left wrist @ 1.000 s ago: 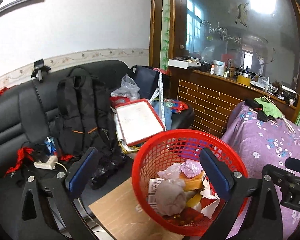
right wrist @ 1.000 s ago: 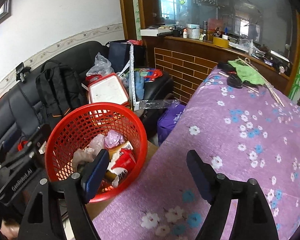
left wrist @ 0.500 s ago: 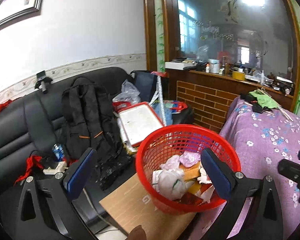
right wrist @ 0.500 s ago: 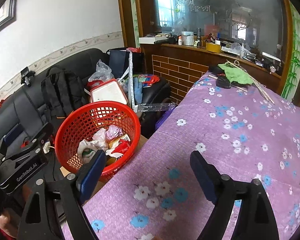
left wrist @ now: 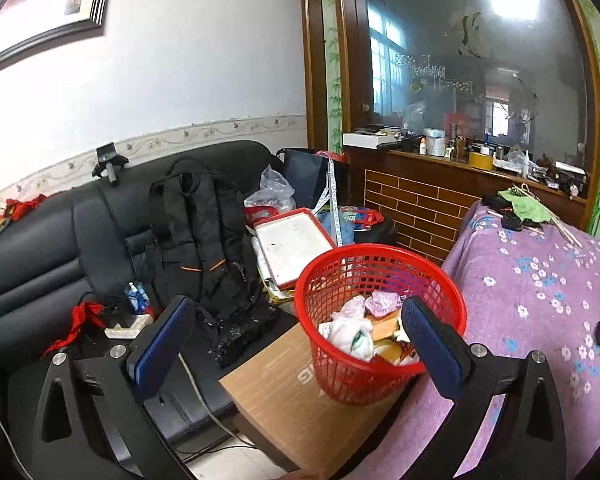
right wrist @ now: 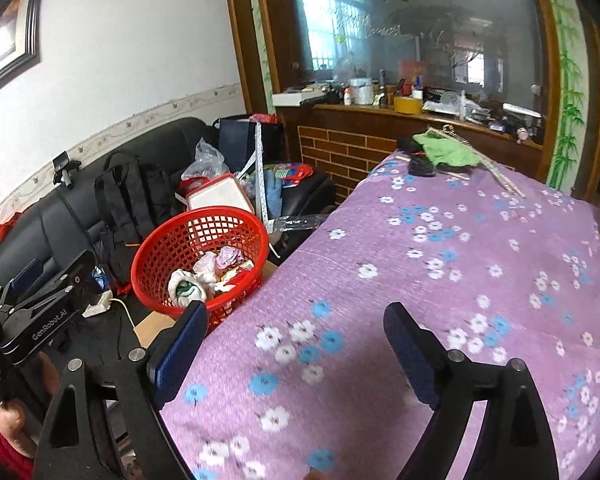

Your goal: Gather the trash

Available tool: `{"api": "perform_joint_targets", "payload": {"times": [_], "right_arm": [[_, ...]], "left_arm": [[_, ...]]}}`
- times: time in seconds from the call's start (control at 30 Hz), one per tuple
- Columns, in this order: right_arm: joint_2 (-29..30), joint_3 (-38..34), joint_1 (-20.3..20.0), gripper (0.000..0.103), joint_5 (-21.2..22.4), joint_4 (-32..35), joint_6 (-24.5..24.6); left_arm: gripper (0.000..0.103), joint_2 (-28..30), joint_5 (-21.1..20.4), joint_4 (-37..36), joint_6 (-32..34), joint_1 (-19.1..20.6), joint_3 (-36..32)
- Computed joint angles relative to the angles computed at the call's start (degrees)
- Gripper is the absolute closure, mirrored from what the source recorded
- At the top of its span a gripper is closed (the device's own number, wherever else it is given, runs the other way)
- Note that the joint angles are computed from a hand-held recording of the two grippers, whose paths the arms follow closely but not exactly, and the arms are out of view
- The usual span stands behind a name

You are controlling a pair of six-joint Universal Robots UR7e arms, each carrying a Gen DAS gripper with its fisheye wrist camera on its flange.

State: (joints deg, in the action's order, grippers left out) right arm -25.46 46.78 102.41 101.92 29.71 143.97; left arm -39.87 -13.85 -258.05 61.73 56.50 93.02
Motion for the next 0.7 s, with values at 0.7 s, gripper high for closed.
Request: {"api": "perform_joint_targets", "payload": {"times": [0.7], "right_arm": [[-21.06, 35.98, -2.33, 0.002, -3.73, -25.47, -2.99]], "left_arm": [[0.0, 1.58, -0.84, -23.92, 19.55, -7.38, 4.36]]}}
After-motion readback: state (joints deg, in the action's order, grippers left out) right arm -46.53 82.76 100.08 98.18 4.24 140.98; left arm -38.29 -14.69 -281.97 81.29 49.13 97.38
